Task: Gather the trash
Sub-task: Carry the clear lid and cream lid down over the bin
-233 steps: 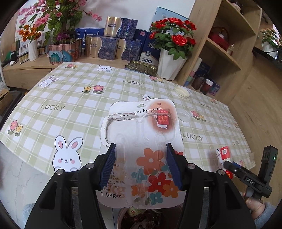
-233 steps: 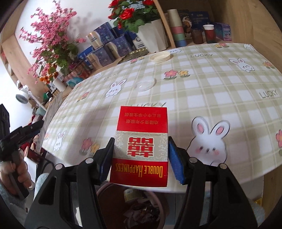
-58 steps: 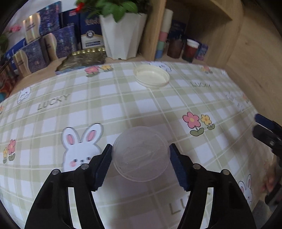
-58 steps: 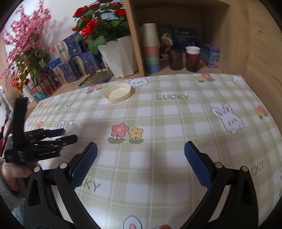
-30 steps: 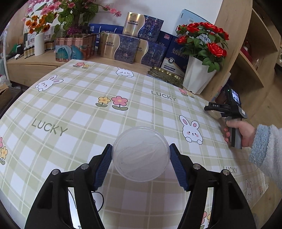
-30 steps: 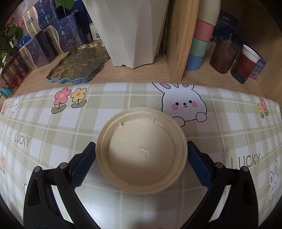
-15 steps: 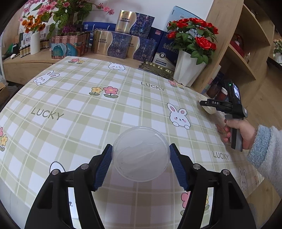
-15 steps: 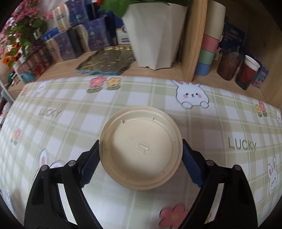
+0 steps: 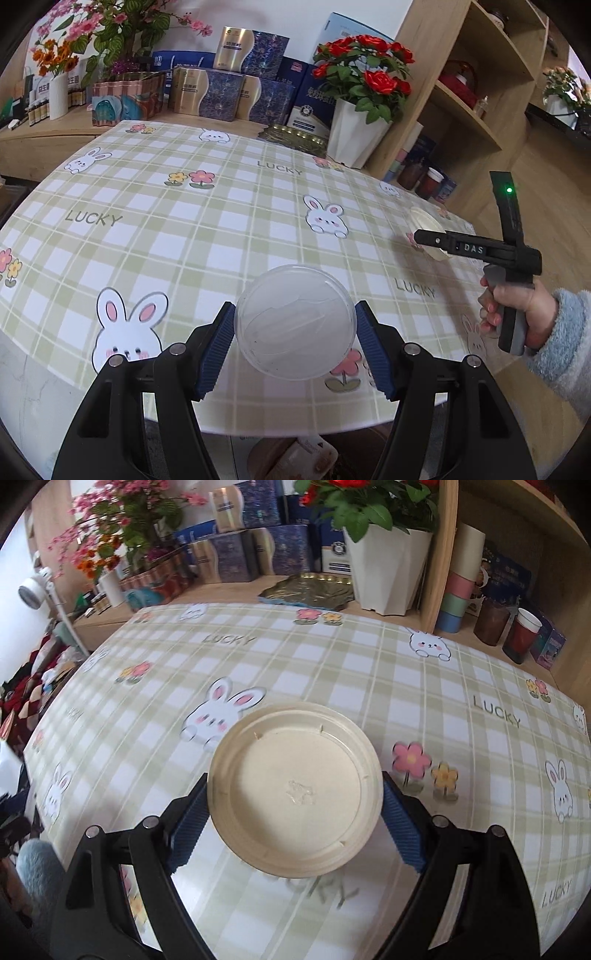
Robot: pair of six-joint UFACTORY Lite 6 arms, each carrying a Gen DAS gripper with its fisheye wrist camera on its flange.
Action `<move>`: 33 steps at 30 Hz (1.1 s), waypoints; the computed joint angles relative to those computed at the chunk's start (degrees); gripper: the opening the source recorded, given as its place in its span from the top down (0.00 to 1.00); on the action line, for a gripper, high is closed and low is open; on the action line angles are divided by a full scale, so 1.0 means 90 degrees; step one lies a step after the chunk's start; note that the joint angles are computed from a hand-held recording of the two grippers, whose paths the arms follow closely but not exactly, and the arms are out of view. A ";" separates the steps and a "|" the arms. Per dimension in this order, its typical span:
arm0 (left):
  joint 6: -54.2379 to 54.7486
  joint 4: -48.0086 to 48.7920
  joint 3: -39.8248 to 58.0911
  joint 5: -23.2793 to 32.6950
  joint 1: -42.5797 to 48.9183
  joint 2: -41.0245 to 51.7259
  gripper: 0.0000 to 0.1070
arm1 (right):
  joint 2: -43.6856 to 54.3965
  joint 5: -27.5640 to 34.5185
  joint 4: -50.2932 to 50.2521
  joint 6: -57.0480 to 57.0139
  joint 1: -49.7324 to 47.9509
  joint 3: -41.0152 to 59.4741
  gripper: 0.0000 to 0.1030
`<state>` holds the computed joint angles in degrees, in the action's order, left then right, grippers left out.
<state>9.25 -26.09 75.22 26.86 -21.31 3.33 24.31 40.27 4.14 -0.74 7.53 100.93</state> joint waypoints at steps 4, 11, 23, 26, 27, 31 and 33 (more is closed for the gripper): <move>-0.0023 0.0032 -0.0356 0.0135 -0.0218 -0.0453 0.40 | -0.1436 -0.0291 -0.0224 0.0377 0.0339 -0.1672 0.17; -0.0065 0.0055 -0.0907 0.0238 -0.0530 -0.1313 0.40 | -0.3916 -0.0326 -0.0569 0.1503 0.1093 -0.4121 0.17; -0.1041 0.1058 -0.1750 0.0469 -0.1154 -0.2829 0.40 | -0.6318 0.0557 -0.2382 0.4795 0.3791 -0.5887 0.17; -0.1293 0.1230 -0.1954 0.0521 -0.1266 -0.3154 0.40 | -0.6555 0.0844 -0.2792 0.5657 0.4642 -0.6112 0.17; -0.1375 0.1298 -0.2011 0.0539 -0.1303 -0.3244 0.40 | -0.6602 0.0906 -0.2868 0.5853 0.4852 -0.6188 0.17; -0.1586 0.1498 -0.2171 0.0600 -0.1406 -0.3511 0.40 | -0.6628 0.0952 -0.2951 0.6310 0.5350 -0.6473 0.17; -0.1685 0.1590 -0.2192 0.0614 -0.1452 -0.3565 0.40 | -0.6596 0.0830 -0.2815 0.6336 0.5374 -0.6643 0.17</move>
<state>-5.92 -11.78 55.49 32.39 -34.38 -28.76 -35.05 47.74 -21.19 56.28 55.89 41.15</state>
